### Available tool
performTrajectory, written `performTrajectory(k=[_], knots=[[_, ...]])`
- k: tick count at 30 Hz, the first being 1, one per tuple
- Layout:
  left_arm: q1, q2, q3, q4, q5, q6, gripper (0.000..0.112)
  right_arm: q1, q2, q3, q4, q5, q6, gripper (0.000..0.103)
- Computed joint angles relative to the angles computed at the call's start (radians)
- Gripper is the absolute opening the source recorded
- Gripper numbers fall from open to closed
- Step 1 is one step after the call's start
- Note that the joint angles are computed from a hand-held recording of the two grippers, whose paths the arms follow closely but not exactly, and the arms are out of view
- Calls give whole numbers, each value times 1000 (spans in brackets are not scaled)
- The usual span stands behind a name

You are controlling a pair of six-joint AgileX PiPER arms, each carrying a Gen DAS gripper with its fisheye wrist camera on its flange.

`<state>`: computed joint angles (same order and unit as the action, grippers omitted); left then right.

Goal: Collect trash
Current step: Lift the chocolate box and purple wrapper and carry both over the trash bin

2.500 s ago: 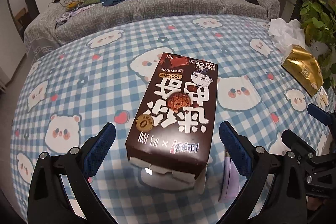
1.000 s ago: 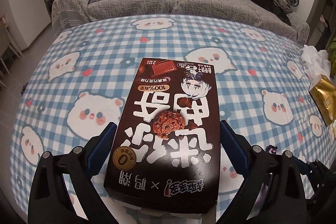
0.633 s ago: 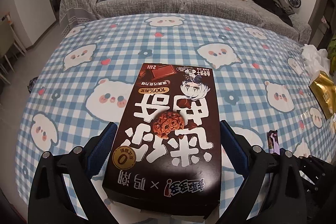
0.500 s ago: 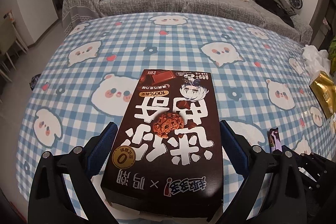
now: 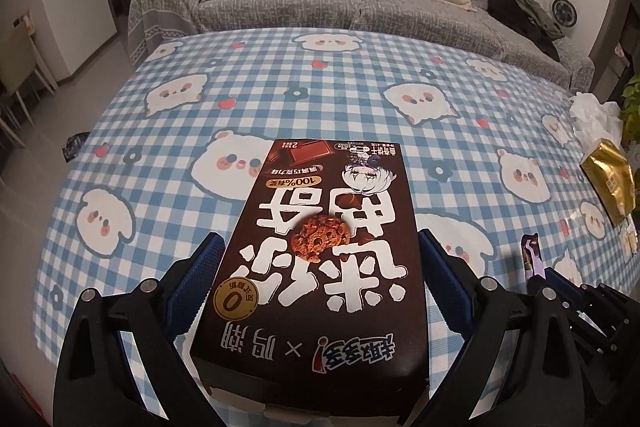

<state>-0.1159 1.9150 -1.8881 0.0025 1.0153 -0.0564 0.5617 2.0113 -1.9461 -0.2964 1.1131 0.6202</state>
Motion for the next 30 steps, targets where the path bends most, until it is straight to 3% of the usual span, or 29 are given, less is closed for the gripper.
performTrajectory(k=[30], knots=[[13,-362,419,-30,-97,3,92,134,-209,231,-119,-15,137,14]])
